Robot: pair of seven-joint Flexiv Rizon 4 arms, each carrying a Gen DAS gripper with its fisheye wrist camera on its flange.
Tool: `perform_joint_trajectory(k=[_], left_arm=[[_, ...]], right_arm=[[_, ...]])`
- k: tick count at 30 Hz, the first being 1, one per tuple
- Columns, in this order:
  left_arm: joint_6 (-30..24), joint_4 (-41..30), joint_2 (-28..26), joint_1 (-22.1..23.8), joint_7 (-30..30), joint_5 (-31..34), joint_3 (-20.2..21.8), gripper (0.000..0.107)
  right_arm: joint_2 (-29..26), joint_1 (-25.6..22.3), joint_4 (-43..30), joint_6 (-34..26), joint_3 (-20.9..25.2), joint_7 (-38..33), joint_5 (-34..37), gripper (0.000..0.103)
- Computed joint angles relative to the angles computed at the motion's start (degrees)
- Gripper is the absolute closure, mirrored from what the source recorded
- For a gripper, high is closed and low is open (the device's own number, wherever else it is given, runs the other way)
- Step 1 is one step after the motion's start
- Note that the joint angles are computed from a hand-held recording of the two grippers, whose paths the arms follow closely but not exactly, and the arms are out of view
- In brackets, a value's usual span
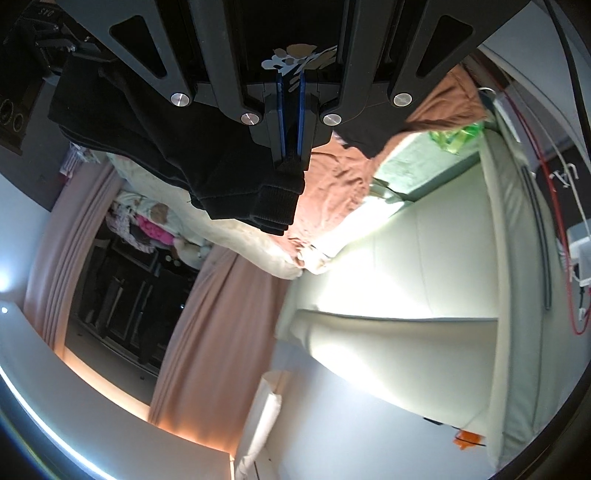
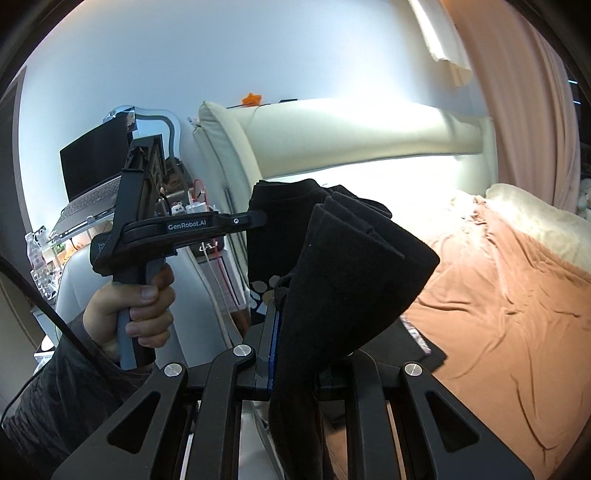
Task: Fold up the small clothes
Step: 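Lift the folded shirt with both tools and carry it toward the headboard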
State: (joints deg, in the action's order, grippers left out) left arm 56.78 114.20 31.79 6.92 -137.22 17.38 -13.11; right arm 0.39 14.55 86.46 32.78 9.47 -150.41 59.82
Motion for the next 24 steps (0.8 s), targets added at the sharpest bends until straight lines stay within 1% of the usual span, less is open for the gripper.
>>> perform_joint_trajectory(k=[7, 12, 17, 19, 20, 24], left_arm=[[-0.84, 2.28, 2.02, 1.65, 1.42, 0.69, 2.74, 0.102], [-1.81, 2.89, 1.67, 3.76, 1.91, 1.28, 3.02, 0.102], [-3.24, 1.23, -1.64, 5.9, 1.13, 3.38, 1.54, 0.102], [-3.28, 0.4, -3.76, 6.19, 0.25, 4.24, 1.27, 0.102], [-3.36, -0.15, -4.9, 6.18, -0.14, 4.66, 1.24, 0.102], [-3.21, -2.82, -10.25, 5.33, -1.25, 6.72, 1.79, 0.102]], right_arm=[[-2.99, 0.68, -1.48, -0.14, 1.29, -0.6, -1.01, 0.093], [-6.06, 0.92, -3.23, -0.08, 2.42, -0.63, -2.97, 0.093], [-11.55, -0.09, -7.1, -1.06, 3.38, -0.2, -4.91, 0.093], [-14.97, -1.0, -9.77, -1.86, 3.57, 0.6, -6.11, 0.093], [-16.1, -1.36, -10.76, -1.94, 3.96, 1.26, -6.68, 0.093], [-23.36, -2.86, -17.82, -2.75, 4.53, 4.54, -9.34, 0.093]])
